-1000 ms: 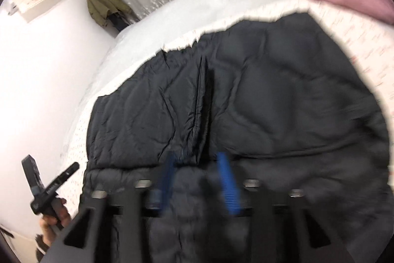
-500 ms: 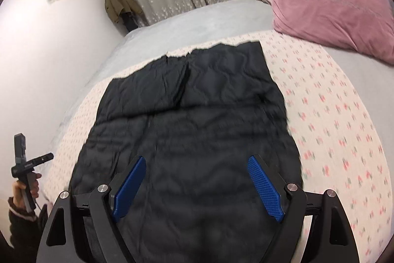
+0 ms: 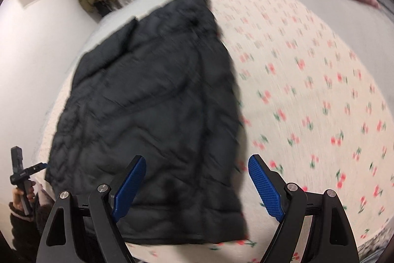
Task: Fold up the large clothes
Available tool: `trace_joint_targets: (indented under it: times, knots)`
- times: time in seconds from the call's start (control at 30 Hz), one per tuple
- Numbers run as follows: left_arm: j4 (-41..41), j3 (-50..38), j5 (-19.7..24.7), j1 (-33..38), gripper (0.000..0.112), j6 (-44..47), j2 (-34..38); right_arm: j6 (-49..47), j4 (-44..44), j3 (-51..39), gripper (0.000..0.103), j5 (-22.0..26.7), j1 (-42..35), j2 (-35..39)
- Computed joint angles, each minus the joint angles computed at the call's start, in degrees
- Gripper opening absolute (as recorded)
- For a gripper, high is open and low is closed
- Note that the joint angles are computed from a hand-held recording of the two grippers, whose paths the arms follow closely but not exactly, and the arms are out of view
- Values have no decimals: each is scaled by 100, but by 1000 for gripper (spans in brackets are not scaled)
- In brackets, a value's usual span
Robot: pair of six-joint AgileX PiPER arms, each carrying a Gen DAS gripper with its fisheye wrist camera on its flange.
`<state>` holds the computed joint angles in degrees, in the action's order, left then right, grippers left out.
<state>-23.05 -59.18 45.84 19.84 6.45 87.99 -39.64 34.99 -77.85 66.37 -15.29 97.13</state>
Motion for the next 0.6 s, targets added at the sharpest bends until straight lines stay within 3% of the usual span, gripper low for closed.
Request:
trace_joint_targets:
  times: [0.3, 0.43, 0.57, 0.6]
  knots:
    - [-43, 206, -276, -153, 99, 94, 99, -805, 310, 692, 95, -502, -129, -14]
    - [-3, 244, -358, -383, 94, 155, 67, -377, -161, 661, 97, -677, 204, -116]
    - [-476, 202, -159, -374, 65, 584, 71, -350, -143, 627, 94, -373, 371, -155]
    - [-546, 183, -110, -372, 55, 608, 78, -465, -39, 645, 85, -255, 372, -170]
